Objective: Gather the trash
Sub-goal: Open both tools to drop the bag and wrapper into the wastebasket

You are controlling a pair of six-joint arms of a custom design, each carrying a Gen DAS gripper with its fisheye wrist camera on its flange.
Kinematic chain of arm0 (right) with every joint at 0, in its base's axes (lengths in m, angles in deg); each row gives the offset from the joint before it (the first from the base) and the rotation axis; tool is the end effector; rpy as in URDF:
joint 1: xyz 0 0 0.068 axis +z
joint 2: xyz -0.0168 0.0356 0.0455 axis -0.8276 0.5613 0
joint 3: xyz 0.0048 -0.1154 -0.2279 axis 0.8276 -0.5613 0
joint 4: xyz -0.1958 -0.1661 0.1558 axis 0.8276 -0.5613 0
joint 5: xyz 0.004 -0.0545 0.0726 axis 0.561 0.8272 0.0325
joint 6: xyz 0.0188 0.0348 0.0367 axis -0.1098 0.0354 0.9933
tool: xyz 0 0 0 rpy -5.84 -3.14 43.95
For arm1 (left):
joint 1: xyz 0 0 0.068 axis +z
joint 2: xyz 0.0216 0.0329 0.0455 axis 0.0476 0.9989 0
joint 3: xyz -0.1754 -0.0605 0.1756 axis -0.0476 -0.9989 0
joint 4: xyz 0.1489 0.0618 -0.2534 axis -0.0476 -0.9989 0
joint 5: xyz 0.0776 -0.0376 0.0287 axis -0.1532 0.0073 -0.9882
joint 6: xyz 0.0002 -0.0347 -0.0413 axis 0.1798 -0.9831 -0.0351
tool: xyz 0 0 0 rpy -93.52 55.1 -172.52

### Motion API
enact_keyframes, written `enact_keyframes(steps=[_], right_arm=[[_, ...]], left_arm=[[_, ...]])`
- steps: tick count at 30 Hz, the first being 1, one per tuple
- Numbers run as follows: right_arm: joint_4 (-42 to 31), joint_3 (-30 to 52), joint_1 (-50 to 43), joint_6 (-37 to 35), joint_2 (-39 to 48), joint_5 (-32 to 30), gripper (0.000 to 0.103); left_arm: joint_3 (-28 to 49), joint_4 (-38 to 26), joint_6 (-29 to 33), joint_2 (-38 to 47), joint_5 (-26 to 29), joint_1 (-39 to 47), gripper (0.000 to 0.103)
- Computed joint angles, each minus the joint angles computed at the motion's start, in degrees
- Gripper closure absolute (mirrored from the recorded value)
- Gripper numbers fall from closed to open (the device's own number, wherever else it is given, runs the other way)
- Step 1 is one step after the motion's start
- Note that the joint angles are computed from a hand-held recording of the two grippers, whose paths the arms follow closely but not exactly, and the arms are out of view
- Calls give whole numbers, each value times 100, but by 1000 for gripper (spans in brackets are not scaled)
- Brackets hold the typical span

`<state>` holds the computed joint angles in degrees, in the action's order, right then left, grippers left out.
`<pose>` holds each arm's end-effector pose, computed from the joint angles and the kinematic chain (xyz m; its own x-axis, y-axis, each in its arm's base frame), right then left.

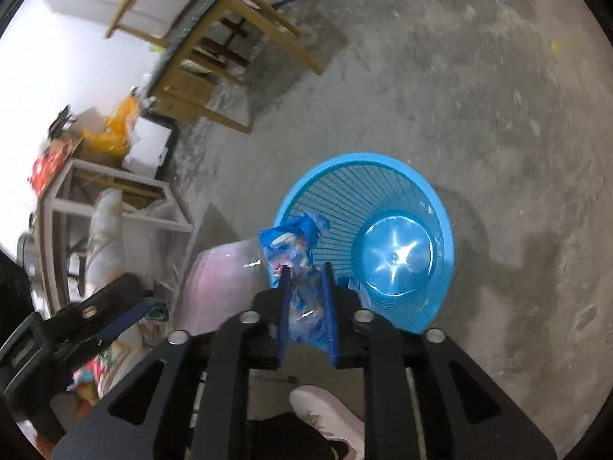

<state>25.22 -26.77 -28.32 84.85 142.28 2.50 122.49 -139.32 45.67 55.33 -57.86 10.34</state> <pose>0.2595 0.1381 0.1583 -0.6814 0.7201 -0.1306 0.5210 0.6026 0.6045 0.3716 0.0381 0.2848 -0.9482 0.1905 -0.2542 0.2546 0.9343 -0.2495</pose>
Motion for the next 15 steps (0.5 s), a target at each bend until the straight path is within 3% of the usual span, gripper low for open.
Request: enact_keyframes(steps=[5, 8, 13, 15], right_arm=[[56, -95, 14, 53, 64, 96, 84], [-223, -118, 188, 148, -191, 331, 79], [-1208, 48, 655, 152, -854, 967, 57], [-1959, 421, 1048, 190, -962, 1439, 48]], left_arm=[[108, -81, 116, 42, 159, 182, 28], [-42, 37, 281, -189, 192, 280, 27], [-80, -240, 578, -729, 598, 606, 24], [-109, -393, 870, -1112, 827, 831, 23]])
